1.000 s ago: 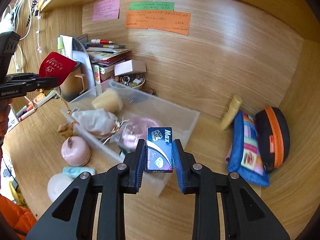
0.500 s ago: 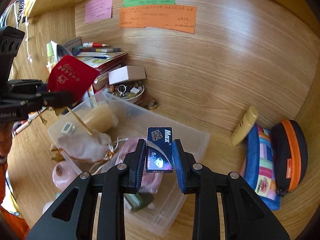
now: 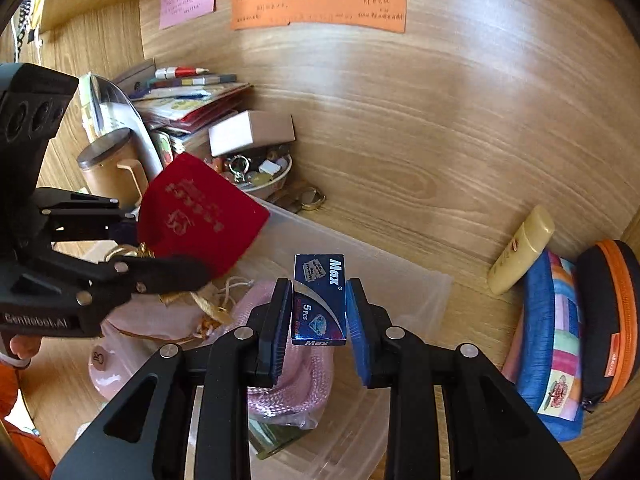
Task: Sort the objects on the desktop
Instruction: 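Lift the red pouch and blue Max box and carry both over the clear bin, then open both grippers to drop the pouch and Max box into the bin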
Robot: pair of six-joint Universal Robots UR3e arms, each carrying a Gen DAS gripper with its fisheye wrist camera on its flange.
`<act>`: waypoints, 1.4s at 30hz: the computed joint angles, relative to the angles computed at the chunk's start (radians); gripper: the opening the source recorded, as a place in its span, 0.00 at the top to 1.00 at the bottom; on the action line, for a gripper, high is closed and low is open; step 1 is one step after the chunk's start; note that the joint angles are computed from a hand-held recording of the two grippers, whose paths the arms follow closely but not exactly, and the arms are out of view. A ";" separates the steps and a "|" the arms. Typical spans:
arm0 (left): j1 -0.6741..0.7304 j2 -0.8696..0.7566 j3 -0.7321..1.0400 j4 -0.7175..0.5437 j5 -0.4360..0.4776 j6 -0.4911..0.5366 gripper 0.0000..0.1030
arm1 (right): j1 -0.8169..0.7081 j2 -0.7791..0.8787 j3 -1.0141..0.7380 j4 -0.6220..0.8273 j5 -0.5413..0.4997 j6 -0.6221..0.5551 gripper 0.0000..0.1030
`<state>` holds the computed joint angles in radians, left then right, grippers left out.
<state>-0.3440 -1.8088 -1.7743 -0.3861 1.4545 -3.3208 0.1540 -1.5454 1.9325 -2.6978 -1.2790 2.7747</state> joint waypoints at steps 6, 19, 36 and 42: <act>-0.006 -0.047 0.058 -0.044 0.012 -0.013 0.69 | 0.020 0.056 -0.032 0.001 -0.032 0.006 0.76; 0.003 -0.083 0.099 -0.084 -0.030 -0.023 0.57 | 0.041 0.066 -0.031 0.008 -0.082 -0.012 0.76; -0.034 -0.020 0.055 -0.049 0.084 -0.036 0.29 | 0.031 0.001 0.035 -0.111 -0.092 0.013 0.30; -0.048 0.043 0.019 -0.049 0.141 -0.040 0.22 | 0.022 -0.047 0.046 -0.122 -0.097 0.032 0.18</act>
